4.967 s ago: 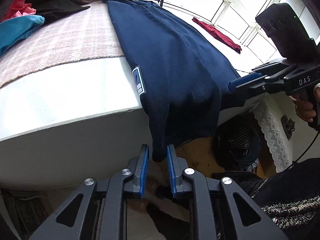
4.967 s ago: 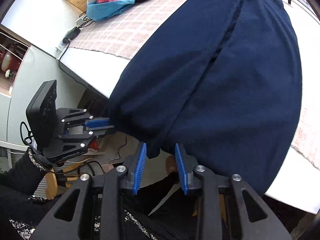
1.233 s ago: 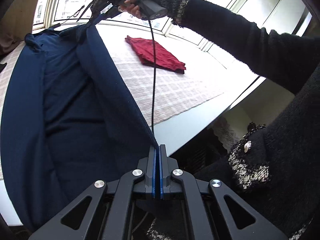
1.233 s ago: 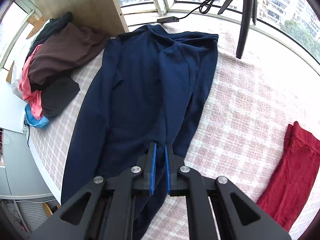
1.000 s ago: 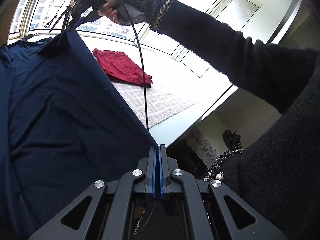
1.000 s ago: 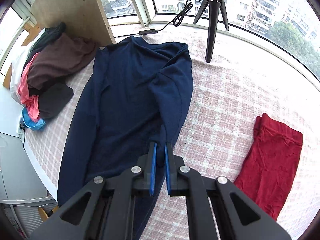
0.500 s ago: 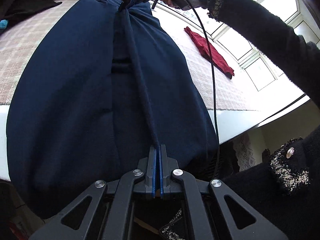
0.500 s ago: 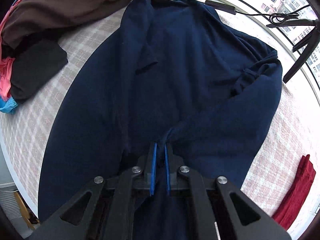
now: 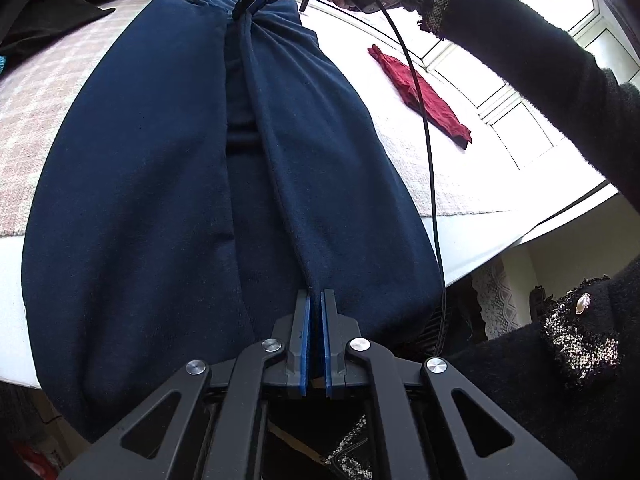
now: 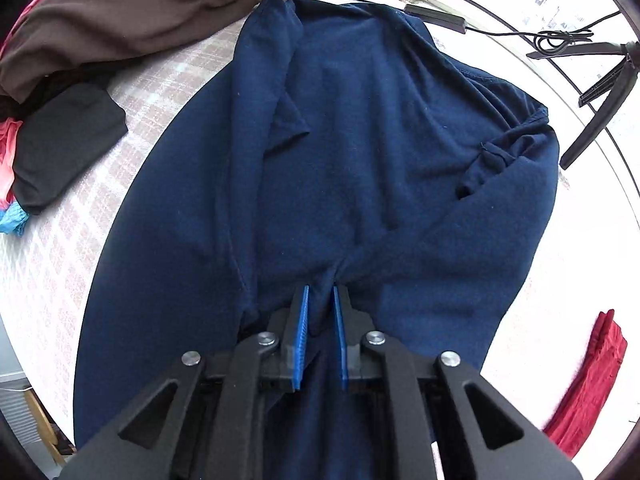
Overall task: Fold clothes
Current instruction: 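Grasp the garment end with the left gripper while the right gripper holds it, then open both grippers and release the navy garment's end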
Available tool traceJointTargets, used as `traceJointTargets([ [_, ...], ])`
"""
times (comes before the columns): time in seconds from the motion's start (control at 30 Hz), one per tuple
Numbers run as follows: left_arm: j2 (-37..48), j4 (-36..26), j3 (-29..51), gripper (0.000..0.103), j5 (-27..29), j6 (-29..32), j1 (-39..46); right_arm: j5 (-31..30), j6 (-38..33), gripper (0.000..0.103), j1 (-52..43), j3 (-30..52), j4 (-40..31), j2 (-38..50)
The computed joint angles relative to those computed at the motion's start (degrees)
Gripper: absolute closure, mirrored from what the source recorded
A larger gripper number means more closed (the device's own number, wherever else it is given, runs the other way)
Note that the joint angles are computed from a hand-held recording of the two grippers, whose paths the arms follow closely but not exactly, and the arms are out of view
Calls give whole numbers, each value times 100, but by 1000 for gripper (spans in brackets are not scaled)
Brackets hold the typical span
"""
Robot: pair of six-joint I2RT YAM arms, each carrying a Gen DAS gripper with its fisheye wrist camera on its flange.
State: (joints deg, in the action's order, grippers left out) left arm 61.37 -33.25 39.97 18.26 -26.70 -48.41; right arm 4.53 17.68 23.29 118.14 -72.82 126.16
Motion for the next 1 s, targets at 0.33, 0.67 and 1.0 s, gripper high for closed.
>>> traceJointTargets([
  [0.33, -12, 147, 258, 101, 355, 103, -201, 254, -235, 96, 114, -511, 242, -530],
  [0.67, 965, 1171, 1483, 101, 783, -42, -1335, 175, -558, 96, -1394, -1987, -251, -3064],
  [1.0, 181, 720, 373, 101, 413, -256, -456, 184, -585, 97, -828, -1689, 255, -2141],
])
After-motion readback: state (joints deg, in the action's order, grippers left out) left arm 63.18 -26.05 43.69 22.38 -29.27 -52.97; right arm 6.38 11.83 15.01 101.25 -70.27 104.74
